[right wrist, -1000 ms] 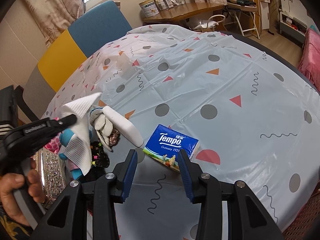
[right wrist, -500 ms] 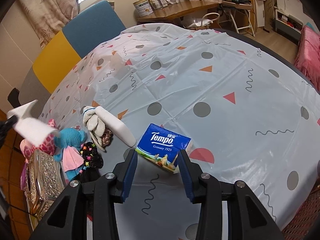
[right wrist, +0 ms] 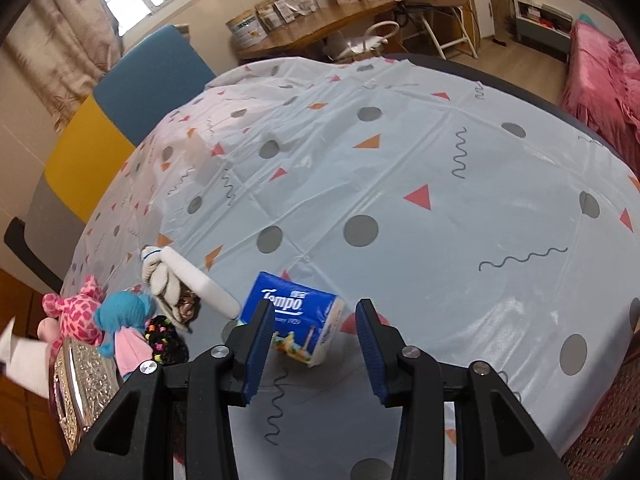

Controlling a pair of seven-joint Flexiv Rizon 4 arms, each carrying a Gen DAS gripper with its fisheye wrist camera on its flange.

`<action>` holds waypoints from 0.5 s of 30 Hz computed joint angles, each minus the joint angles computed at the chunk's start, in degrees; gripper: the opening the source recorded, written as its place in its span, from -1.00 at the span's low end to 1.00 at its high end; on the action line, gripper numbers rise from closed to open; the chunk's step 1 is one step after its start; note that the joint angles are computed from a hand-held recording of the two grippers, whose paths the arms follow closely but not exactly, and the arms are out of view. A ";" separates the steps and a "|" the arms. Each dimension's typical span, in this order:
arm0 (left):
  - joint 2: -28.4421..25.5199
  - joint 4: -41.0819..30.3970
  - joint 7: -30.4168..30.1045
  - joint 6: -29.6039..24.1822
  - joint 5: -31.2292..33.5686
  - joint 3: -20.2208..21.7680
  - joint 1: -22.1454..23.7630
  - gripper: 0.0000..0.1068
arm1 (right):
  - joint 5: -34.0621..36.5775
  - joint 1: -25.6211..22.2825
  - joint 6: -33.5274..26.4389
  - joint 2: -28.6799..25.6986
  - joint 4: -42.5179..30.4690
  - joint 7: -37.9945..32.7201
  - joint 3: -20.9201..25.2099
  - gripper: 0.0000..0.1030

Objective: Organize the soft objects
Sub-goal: 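Lay the paper towel in the gold tray with the left tool while the right tool grasps the Tempo pack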

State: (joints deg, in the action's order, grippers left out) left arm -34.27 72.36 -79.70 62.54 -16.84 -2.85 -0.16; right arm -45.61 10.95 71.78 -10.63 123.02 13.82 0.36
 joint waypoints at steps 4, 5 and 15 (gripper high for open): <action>3.06 6.62 1.86 2.63 -3.08 -1.16 3.00 -0.97 | 7.05 0.22 -4.30 -2.34 -3.80 -10.67 2.39 -0.01; 4.06 8.79 2.84 3.43 -4.25 -1.70 3.93 -0.97 | 7.38 0.73 -5.60 -2.79 -4.68 -12.69 2.34 0.06; 11.60 24.38 10.92 8.02 -14.32 -3.39 8.21 -0.97 | 13.03 3.92 -21.22 -11.37 -16.92 -45.21 3.81 0.45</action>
